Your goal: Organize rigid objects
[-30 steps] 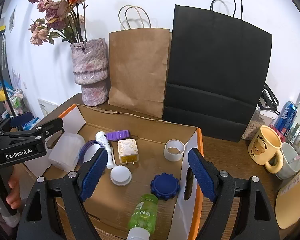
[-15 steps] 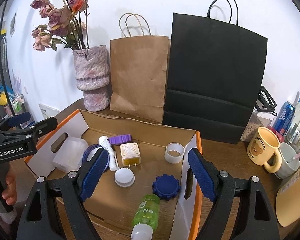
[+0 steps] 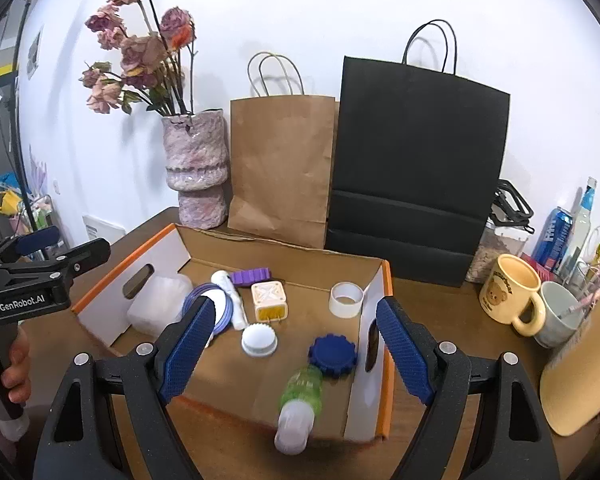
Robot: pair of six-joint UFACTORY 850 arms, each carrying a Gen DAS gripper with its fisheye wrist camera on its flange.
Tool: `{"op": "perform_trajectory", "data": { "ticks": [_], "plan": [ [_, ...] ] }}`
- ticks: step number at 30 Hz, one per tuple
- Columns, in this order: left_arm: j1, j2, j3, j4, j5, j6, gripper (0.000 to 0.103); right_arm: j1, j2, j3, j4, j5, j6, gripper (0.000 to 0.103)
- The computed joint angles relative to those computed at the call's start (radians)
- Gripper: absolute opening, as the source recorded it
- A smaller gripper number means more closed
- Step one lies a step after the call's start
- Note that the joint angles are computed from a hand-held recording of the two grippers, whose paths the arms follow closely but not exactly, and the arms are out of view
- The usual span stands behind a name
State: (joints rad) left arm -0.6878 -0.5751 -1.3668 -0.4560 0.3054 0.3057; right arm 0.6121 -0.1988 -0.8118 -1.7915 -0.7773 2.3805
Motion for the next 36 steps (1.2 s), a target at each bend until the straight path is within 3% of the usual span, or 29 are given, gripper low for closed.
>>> {"op": "perform_trajectory", "data": {
  "ticks": [21, 36],
  "plan": [
    [-0.020, 0.308, 0.450, 0.206, 0.131, -0.156, 0.103, 0.309, 0.073, 0.101, 0.257, -0.216, 0.036, 0.087],
    [-0.049, 0.436, 0.649, 0.145, 0.193, -0.124, 0.103, 0.506, 0.066, 0.146, 0.419, -0.298, 0.132, 0.087]
  ]
}}
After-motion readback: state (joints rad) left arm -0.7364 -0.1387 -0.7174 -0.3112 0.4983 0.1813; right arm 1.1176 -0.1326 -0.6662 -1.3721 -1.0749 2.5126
